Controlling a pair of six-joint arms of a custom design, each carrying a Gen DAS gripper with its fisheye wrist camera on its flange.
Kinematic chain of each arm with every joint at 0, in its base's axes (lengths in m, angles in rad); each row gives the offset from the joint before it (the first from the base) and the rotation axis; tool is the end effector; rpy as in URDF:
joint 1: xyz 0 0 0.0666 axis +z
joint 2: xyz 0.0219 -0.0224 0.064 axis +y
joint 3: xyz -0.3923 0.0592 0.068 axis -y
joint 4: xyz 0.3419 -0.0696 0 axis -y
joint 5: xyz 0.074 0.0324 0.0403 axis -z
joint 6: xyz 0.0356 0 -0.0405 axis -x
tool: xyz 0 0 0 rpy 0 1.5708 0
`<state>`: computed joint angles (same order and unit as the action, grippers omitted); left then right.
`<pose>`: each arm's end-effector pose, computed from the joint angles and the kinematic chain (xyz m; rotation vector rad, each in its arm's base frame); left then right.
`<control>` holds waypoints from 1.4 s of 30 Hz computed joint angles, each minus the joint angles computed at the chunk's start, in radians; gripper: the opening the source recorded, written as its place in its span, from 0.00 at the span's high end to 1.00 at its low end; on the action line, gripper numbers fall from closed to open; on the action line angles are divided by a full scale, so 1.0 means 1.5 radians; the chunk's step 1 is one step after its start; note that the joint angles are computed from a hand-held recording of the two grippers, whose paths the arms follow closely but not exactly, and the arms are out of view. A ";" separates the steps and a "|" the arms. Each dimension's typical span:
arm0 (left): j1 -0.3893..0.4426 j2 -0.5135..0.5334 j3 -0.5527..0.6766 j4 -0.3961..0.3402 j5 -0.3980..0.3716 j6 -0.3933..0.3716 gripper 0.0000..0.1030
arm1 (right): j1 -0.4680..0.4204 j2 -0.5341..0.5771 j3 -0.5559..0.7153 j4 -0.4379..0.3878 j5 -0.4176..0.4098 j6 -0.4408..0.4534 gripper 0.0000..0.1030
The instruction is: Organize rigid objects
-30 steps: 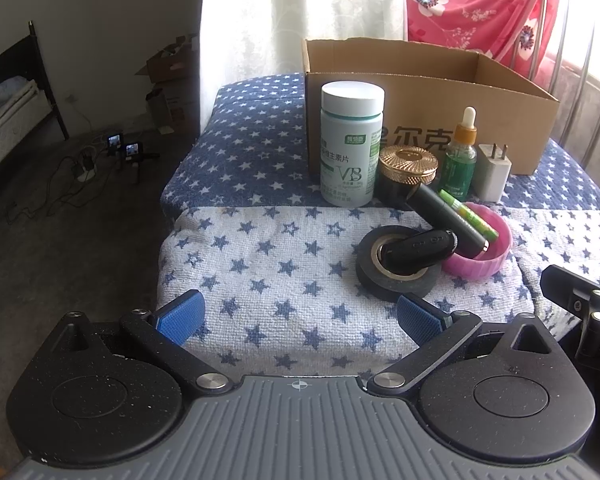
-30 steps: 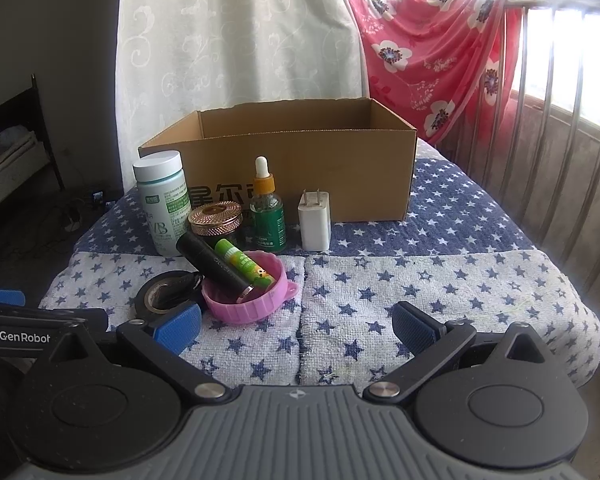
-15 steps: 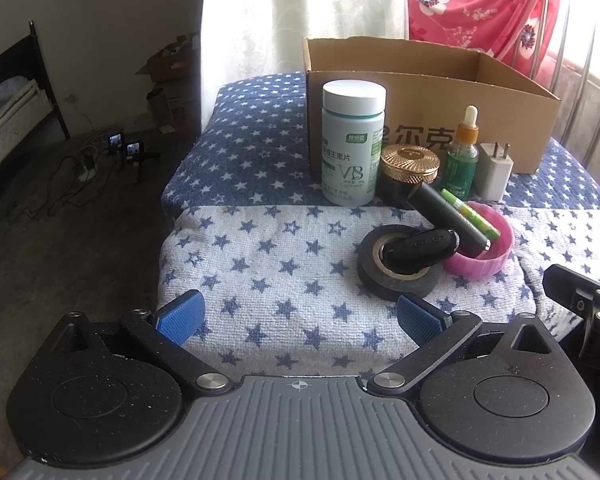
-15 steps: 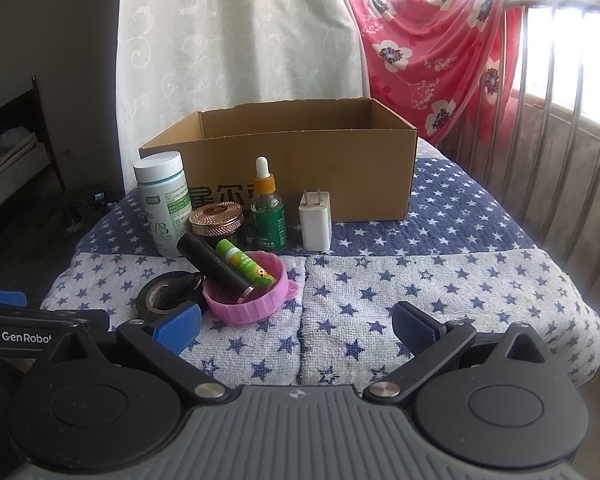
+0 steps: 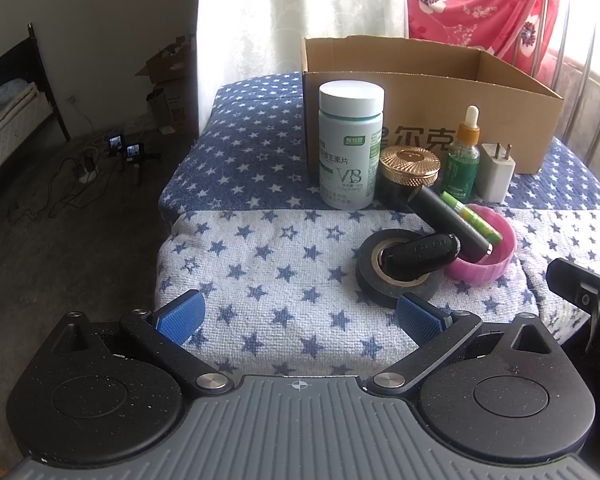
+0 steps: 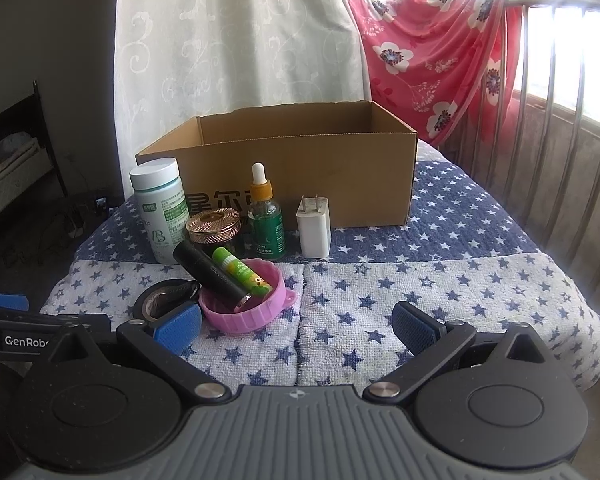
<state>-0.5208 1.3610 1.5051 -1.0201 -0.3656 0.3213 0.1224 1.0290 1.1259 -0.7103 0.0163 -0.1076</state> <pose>0.3649 -0.1951 0.4950 0.0780 2.3701 0.0490 0.3055 0.0366 0.4716 -0.0069 2.1863 0.1125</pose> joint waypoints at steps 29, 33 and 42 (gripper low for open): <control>-0.007 0.005 -0.053 0.205 0.157 -0.157 0.26 | -0.141 0.097 0.041 0.057 -0.402 0.009 0.36; -0.001 0.013 -0.048 0.192 0.171 -0.154 0.36 | -0.139 0.116 0.049 0.038 -0.466 -0.016 0.49; 0.010 0.025 -0.041 0.180 0.204 -0.180 0.46 | -0.117 0.169 0.070 0.006 -0.508 -0.071 0.66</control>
<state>-0.5062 1.3984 1.4435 -0.7503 -0.0598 0.0517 -0.0524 1.2831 1.2312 -0.7019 -0.7451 -0.2135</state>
